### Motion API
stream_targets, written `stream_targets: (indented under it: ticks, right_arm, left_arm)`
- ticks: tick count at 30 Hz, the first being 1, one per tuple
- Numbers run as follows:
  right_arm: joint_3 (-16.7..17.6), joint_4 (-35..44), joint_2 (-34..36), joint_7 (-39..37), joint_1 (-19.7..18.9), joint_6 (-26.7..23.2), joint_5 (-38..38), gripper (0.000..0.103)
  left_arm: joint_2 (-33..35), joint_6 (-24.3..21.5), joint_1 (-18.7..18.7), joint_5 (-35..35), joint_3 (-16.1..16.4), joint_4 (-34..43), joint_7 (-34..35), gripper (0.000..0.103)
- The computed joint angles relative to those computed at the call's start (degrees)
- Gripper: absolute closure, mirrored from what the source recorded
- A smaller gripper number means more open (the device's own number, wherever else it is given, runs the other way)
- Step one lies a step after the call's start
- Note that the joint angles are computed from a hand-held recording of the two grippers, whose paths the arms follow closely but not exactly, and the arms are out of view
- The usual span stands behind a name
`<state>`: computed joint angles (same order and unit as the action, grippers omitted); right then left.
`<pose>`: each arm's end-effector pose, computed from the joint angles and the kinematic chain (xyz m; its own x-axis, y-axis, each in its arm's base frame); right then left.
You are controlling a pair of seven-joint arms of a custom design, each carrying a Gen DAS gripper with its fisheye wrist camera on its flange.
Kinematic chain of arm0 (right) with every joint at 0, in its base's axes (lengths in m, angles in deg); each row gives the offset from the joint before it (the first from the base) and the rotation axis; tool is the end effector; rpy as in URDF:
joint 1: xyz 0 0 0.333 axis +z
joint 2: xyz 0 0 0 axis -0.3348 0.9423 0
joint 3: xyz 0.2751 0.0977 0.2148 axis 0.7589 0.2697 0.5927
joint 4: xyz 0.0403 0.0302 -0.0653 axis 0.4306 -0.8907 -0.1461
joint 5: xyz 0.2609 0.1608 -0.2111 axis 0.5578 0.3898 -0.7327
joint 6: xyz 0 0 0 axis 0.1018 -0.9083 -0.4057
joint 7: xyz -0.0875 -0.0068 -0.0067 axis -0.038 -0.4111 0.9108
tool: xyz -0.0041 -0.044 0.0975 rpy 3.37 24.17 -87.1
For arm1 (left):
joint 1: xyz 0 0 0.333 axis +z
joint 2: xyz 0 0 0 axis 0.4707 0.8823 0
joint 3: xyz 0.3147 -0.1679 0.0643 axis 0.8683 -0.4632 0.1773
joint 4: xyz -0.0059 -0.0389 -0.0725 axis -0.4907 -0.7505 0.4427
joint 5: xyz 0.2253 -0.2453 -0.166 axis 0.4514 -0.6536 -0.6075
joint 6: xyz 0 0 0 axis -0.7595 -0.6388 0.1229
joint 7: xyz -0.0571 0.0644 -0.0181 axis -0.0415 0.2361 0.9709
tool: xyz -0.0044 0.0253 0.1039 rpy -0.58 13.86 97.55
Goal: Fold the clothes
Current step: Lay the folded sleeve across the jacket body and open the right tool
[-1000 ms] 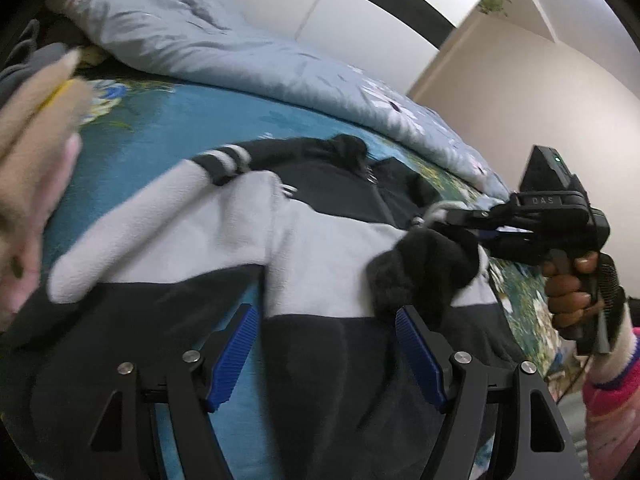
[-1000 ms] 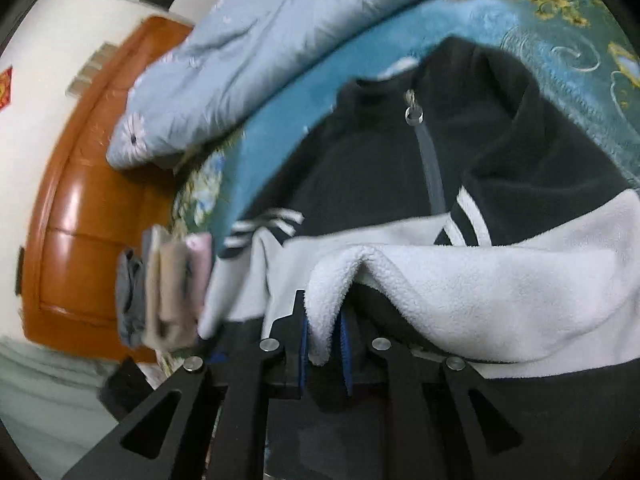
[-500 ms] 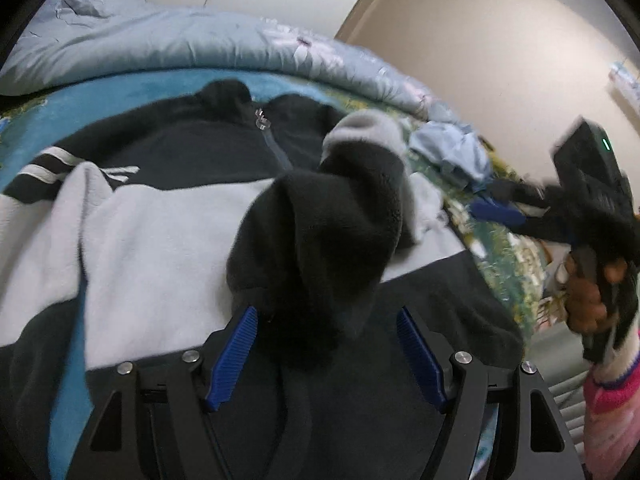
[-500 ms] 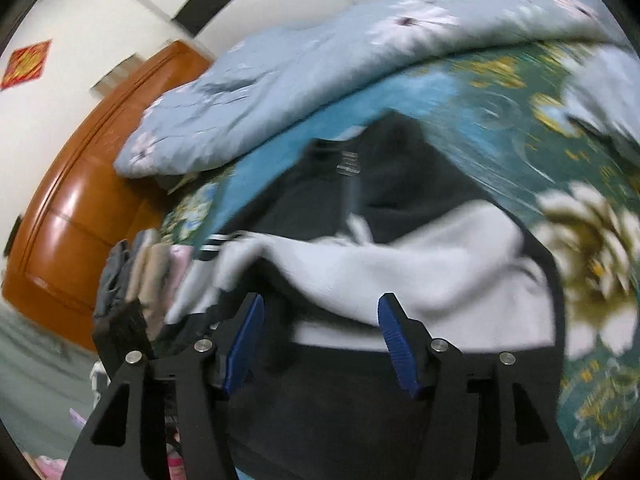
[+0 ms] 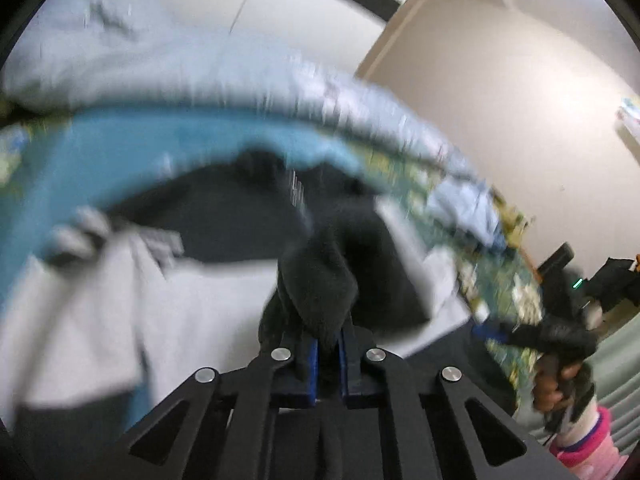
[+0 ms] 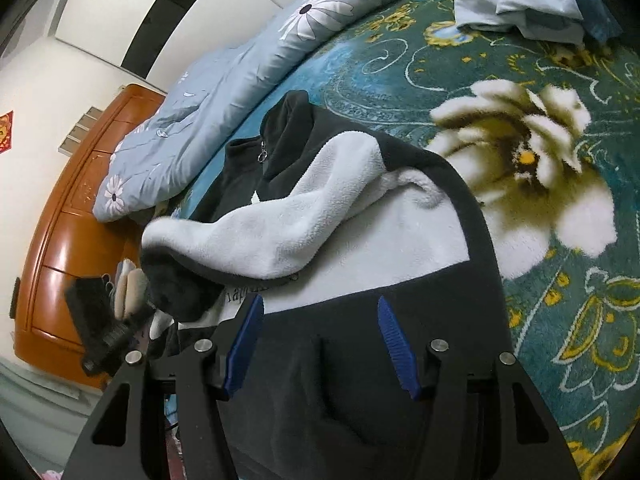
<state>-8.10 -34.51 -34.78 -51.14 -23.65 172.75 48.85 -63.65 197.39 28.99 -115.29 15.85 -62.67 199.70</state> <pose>0.5921 -0.0199 0.3322 0.0409 -0.7659 -0.6417 -0.9146 0.2298 -0.3326 0.5977 -0.0581 0.3822 -0.2603 -0.8390 0.4779 -0.7562 -0.1306 -0.6412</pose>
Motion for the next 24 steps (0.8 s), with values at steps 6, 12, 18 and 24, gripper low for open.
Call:
stream_targets:
  ticks: [6,12,18,24]
  right_arm:
    - [0.02,-0.46,-0.59,-3.50,0.25,2.22,1.64,0.042]
    - [0.91,5.31,0.77,-4.36,1.81,5.23,1.00,0.042]
    - [1.24,22.11,11.82,11.63,5.00,6.05,-13.18,0.042]
    - [-1.58,37.53,22.97,29.26,9.77,5.32,-29.26,0.043]
  left_arm:
    - [-1.02,1.62,0.84,-0.27,1.98,-1.96,-0.54,0.095]
    - [2.34,-0.27,3.18,-0.17,0.99,-4.21,-5.52,0.095]
    - [2.57,1.22,2.10,-0.01,1.14,-4.09,-5.61,0.095]
    - [3.51,2.39,2.18,2.57,0.71,-3.24,-7.42,0.095]
